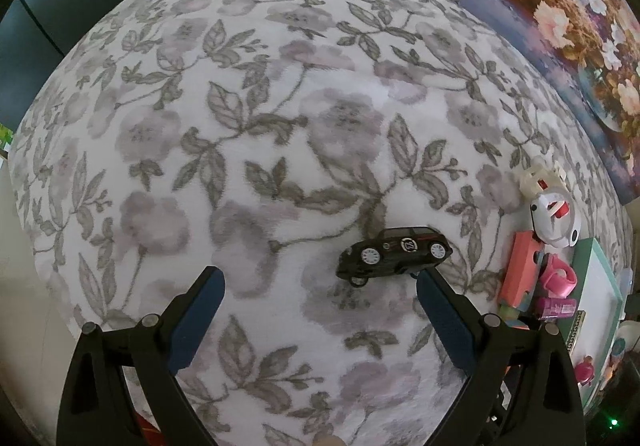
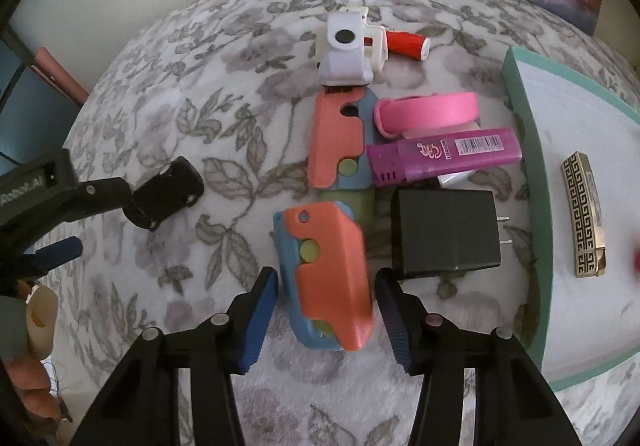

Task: Organize rigid objects
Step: 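Grasp the black toy car with the left tool while the right tool grasps the pink-blue toy phone, then carry the black car and the pink-blue phone over the teal tray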

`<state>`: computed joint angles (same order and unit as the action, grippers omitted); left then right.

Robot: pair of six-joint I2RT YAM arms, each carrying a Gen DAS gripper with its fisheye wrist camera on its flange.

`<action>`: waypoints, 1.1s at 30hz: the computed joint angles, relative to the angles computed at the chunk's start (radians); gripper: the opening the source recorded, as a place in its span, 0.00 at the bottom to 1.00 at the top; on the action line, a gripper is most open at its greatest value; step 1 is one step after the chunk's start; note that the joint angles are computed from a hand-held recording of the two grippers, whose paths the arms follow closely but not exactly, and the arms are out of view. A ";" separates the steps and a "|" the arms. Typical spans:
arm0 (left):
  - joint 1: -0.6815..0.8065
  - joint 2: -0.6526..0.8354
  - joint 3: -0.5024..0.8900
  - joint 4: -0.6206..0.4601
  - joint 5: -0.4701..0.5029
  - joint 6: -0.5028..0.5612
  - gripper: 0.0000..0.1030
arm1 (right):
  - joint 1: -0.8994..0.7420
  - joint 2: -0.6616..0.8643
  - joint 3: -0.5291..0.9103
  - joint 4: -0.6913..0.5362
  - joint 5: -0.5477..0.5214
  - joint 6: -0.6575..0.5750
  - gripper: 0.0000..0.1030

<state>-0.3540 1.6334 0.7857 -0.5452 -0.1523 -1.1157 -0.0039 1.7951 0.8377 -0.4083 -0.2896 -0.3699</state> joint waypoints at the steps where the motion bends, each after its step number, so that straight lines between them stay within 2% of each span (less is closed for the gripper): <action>1: -0.001 0.012 0.005 0.011 0.006 0.005 0.94 | 0.000 0.002 0.001 0.002 0.000 -0.001 0.53; 14: -0.002 0.177 0.086 0.135 0.047 0.011 0.94 | 0.002 0.007 -0.003 0.024 0.005 -0.013 0.51; 20: 0.001 0.238 0.119 0.148 0.037 0.002 0.94 | 0.006 0.008 -0.003 0.025 0.006 -0.015 0.51; 21: 0.002 0.252 0.131 0.147 0.034 0.005 0.91 | 0.006 0.008 -0.001 0.023 0.005 -0.016 0.51; 22: 0.000 0.250 0.131 0.145 0.031 0.004 0.84 | 0.006 0.010 0.000 0.023 0.004 -0.015 0.51; 24: -0.008 0.259 0.139 0.139 0.021 0.002 0.75 | 0.002 0.012 0.003 0.020 0.001 -0.019 0.51; 30: -0.030 0.246 0.144 0.112 0.008 0.004 0.74 | -0.006 0.018 0.010 0.011 -0.008 -0.028 0.51; 33: -0.045 0.225 0.151 0.084 -0.015 0.000 0.74 | -0.015 0.020 0.020 -0.005 -0.010 -0.033 0.44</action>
